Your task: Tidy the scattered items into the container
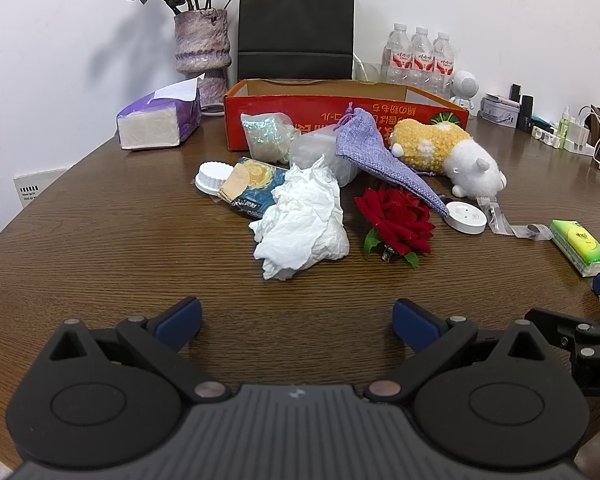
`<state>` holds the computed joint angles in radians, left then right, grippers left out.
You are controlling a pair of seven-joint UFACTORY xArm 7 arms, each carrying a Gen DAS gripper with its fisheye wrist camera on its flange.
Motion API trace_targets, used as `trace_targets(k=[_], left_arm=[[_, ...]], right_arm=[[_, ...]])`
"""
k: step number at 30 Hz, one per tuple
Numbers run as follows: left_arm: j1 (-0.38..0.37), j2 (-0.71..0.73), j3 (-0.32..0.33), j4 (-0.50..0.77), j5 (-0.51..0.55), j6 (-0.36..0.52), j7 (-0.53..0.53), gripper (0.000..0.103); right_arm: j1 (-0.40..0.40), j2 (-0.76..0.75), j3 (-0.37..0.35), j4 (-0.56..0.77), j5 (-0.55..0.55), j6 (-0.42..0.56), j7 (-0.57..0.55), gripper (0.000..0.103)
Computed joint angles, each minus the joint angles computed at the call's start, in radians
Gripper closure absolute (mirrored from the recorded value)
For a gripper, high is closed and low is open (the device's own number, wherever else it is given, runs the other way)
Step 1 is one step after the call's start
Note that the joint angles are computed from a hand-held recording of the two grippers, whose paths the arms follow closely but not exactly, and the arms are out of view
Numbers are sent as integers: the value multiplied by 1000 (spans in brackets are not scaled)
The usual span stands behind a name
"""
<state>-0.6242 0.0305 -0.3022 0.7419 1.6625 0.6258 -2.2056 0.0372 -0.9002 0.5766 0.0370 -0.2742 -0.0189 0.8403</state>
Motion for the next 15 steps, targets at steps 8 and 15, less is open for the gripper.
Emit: trace_targets(k=[8,15], left_arm=[[0,-1,0,-1,0,0,0,0],[-1,-1,0,0,-1,0,1,0]], right_arm=[[0,-1,0,0,-2,0,2,0],[-5,3,5,1,-3,-5,4,0]])
